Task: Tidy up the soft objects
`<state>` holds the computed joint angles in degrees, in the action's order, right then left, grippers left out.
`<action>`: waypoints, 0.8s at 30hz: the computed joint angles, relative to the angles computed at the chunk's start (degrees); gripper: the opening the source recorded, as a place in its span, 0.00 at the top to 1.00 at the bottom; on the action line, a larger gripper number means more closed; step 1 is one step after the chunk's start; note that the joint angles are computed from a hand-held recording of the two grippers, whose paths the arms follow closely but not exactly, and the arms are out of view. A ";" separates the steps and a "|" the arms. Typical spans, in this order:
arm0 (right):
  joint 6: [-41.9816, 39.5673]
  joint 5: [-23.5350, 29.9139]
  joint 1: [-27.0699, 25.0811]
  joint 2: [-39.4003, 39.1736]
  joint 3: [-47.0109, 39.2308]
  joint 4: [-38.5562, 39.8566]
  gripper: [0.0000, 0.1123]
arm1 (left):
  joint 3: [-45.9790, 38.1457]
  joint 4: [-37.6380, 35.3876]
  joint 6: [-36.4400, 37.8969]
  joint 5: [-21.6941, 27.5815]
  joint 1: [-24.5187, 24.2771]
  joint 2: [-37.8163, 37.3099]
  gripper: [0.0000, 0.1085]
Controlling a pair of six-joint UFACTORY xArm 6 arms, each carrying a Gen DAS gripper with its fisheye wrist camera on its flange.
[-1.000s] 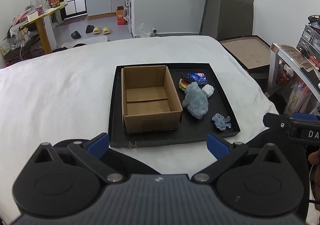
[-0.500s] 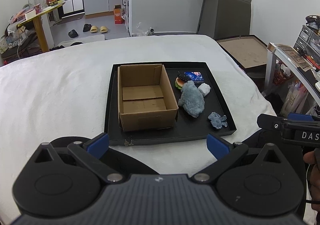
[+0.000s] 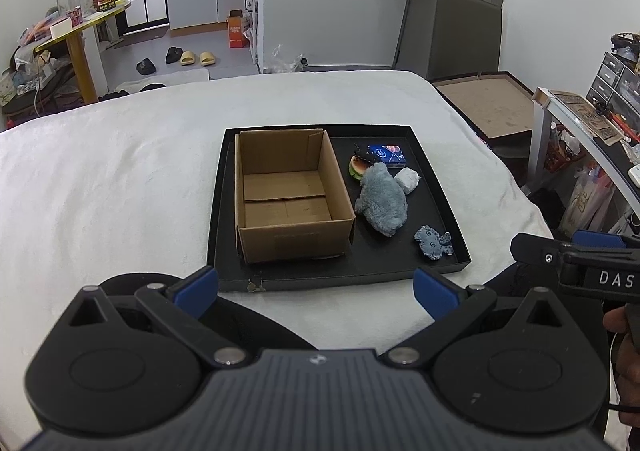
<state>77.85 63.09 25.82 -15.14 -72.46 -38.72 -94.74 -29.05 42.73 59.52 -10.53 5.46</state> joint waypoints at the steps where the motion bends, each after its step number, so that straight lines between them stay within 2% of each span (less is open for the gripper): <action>1: -0.03 -0.03 -0.02 -0.02 0.01 -0.04 0.08 | 0.14 0.08 -0.03 -0.13 -0.05 -0.12 0.05; 24: -0.10 0.97 0.49 0.29 -0.33 -0.55 0.08 | -0.57 0.05 -0.48 0.49 0.01 0.25 0.05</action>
